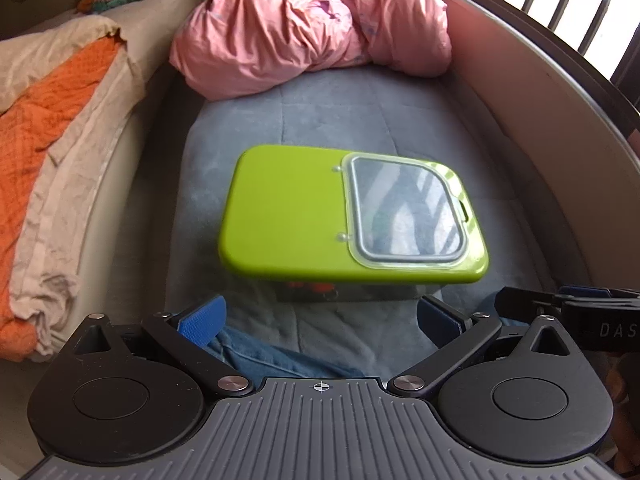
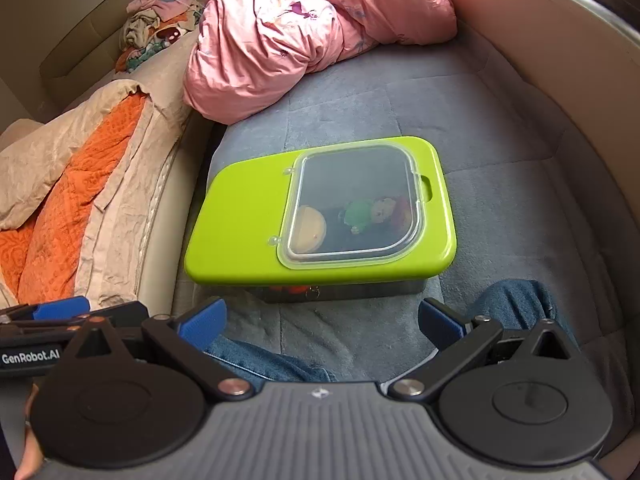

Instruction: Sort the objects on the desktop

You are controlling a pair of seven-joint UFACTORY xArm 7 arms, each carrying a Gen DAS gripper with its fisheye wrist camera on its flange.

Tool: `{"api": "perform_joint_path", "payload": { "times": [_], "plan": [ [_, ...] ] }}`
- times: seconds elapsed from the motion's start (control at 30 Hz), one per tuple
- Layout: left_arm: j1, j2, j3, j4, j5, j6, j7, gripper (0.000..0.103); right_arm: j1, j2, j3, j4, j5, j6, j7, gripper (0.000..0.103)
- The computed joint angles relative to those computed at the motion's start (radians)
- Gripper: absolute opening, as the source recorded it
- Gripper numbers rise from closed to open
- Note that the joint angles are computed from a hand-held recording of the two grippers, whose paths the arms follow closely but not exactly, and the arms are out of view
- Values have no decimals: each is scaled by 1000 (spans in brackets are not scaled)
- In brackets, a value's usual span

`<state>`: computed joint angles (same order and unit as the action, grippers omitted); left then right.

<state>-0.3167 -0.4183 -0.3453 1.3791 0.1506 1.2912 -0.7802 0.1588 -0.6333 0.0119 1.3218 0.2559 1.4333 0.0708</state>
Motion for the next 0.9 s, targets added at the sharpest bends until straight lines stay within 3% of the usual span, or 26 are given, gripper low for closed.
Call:
{"api": "perform_joint_path", "payload": {
  "times": [0.47, 0.57, 0.9],
  "plan": [
    [2, -4, 0, -19, 5, 2, -23, 103, 17, 14, 21, 1, -5, 12, -10, 103],
    [1, 3, -26, -6, 15, 20, -69, 103, 18, 16, 18, 1, -2, 15, -11, 103],
    [-8, -1, -5, -17, 10, 12, -43, 103, 18, 17, 17, 0, -2, 10, -19, 103]
  ]
}}
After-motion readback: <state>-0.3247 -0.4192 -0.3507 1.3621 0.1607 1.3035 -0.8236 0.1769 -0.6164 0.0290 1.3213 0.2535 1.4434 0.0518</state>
